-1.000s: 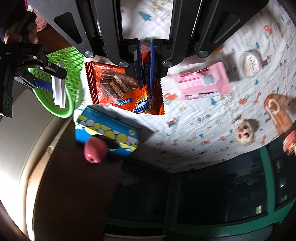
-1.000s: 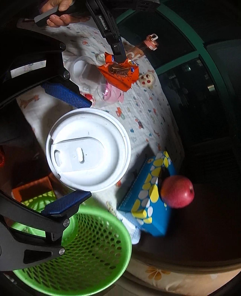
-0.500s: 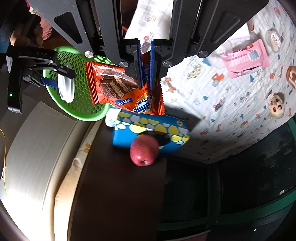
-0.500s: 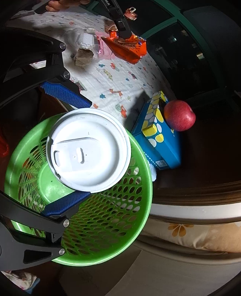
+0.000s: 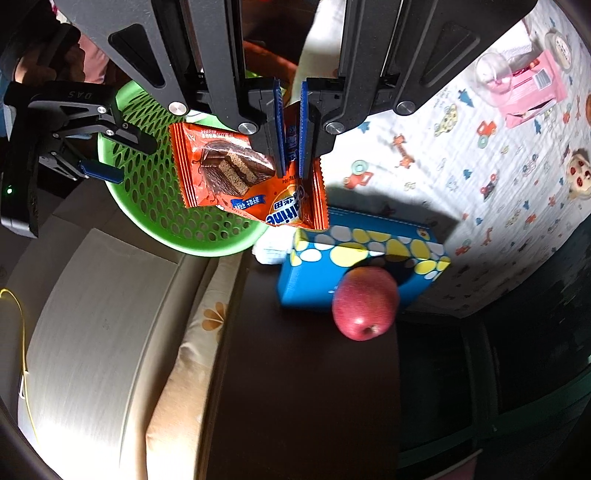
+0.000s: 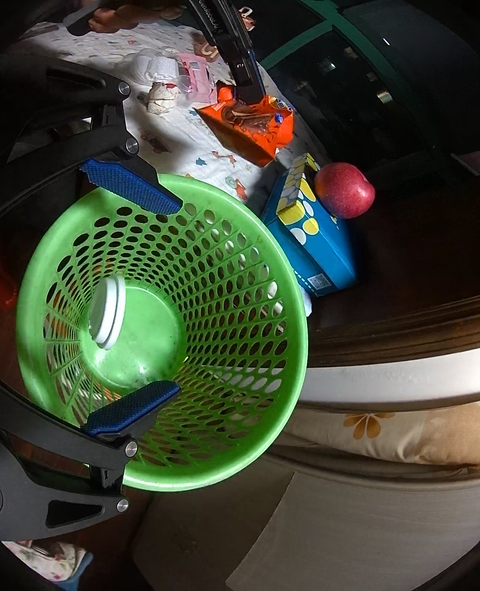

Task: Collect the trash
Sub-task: 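Carry the orange wafer wrapper over the green basket and open the left tool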

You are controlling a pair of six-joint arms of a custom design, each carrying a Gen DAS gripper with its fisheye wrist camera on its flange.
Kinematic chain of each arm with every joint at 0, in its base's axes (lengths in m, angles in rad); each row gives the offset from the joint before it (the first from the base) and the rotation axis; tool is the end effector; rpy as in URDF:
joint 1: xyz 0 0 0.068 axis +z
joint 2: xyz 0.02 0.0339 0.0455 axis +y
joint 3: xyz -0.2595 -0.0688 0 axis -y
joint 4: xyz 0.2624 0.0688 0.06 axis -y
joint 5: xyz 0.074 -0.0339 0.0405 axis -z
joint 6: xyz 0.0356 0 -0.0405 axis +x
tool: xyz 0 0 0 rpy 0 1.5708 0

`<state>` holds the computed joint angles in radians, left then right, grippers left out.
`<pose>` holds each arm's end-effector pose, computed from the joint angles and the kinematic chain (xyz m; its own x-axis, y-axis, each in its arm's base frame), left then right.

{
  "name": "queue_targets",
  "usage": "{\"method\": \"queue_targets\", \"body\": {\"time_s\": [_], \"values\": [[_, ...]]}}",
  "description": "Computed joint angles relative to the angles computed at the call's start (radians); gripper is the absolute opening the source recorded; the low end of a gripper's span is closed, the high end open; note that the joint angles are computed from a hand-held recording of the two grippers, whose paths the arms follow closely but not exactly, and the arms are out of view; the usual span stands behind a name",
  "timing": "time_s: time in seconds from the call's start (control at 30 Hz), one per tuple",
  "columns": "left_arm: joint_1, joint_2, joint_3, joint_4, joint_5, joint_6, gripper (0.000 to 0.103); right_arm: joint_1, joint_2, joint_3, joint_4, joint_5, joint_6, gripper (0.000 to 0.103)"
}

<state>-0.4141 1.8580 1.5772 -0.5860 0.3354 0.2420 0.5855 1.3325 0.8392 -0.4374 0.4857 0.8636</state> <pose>0.3907 -0.1845 0.2653 -0.5397 0.4844 -0.6885 0.7255 0.6826 -0.0885 0.2436 0.1416 0.2097 -0.6292 0.3895 -0.6727 0.3416 0.9159 0.2108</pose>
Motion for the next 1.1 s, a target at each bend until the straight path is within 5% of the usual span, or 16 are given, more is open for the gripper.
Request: {"method": "queue_targets", "body": {"time_s": [0.63,0.8,1.1], "values": [[-0.164,0.100,0.006,0.002,-0.056,0.009,0.009,0.040,-0.225,-0.109,-0.112,0.129,0.088,0.091],[-0.165,0.078,-0.040,0.043,-0.062,-0.009,0.050,0.054,-0.237,-0.111,-0.121,0.139,0.105,0.091],[-0.080,-0.013,-0.125,0.061,-0.046,-0.033,0.051,0.107,-0.180,-0.060,-0.115,0.152,0.108,0.091]]}}
